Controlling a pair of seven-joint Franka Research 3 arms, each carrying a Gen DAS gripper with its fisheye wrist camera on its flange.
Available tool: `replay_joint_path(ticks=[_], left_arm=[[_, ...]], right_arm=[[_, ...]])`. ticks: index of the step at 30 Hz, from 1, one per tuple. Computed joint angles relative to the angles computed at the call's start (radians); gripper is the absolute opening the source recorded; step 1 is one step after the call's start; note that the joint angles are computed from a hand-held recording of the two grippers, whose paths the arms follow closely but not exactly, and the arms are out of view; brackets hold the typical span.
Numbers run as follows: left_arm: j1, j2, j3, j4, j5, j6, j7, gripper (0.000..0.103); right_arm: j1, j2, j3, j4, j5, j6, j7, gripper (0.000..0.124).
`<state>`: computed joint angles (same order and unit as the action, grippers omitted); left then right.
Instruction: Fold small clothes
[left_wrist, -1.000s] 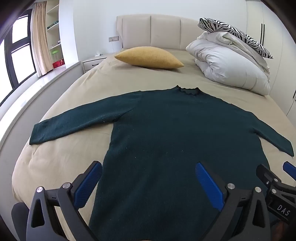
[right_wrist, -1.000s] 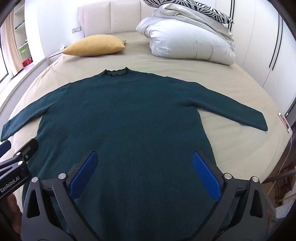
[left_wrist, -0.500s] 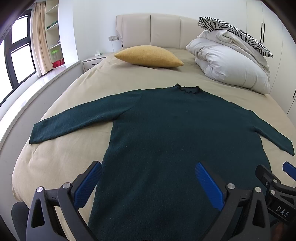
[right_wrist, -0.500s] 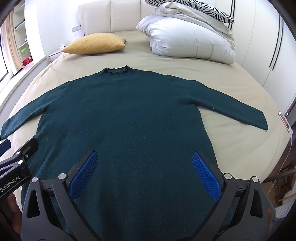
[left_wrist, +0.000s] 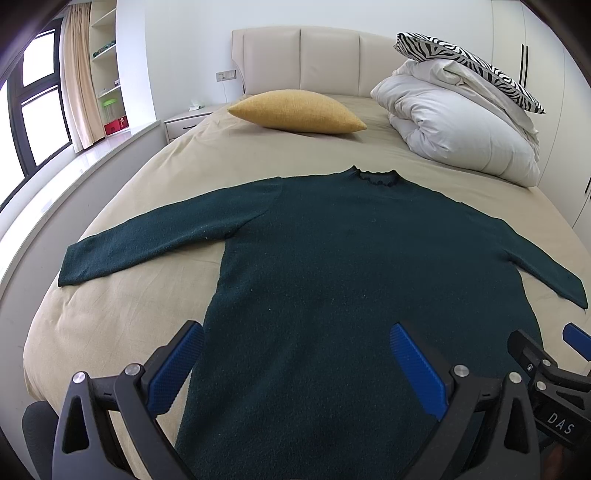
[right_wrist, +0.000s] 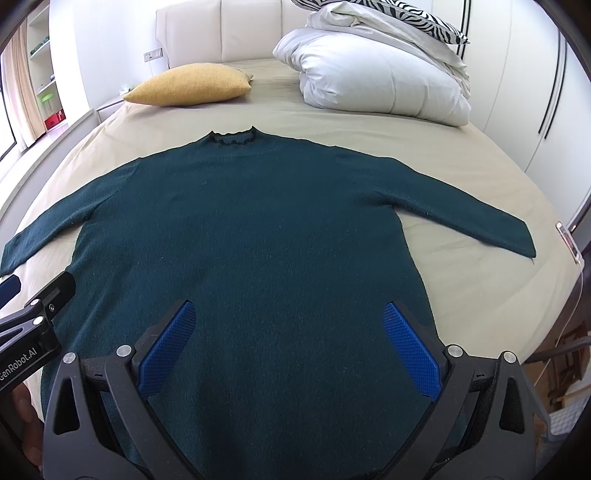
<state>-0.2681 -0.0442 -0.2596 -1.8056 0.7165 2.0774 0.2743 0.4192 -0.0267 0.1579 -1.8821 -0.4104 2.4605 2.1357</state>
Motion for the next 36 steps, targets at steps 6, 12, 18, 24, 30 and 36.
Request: replay_joint_path(ticks=[6,12,18,24,30,36], left_arm=[[0.000,0.001,0.000,0.001,-0.001,0.000,0.000,0.103],[-0.001,0.001,0.000,-0.007,0.003,0.006,-0.006,0.103],[-0.001,0.001,0.000,-0.006,0.001,0.005,-0.005,0.103],[-0.002,0.002,0.000,-0.008,0.003,0.006,-0.006,0.103],[-0.003,0.006,-0.001,-0.004,0.002,0.003,-0.011,0.103],[-0.003,0.005,0.001,-0.004,-0.001,0.003,-0.008,0.103]], right_arm=[[0.001,0.001,0.000,0.001,0.000,-0.003,0.001,0.103],[0.002,0.002,0.000,0.001,-0.003,-0.002,0.003,0.103],[0.002,0.003,-0.001,0.001,-0.001,-0.003,0.001,0.103],[0.002,0.002,-0.001,-0.002,-0.002,-0.002,0.002,0.103],[0.002,0.002,0.000,-0.007,-0.006,0.000,0.004,0.103],[0.004,0.004,0.001,-0.004,-0.007,-0.008,0.004,0.103]])
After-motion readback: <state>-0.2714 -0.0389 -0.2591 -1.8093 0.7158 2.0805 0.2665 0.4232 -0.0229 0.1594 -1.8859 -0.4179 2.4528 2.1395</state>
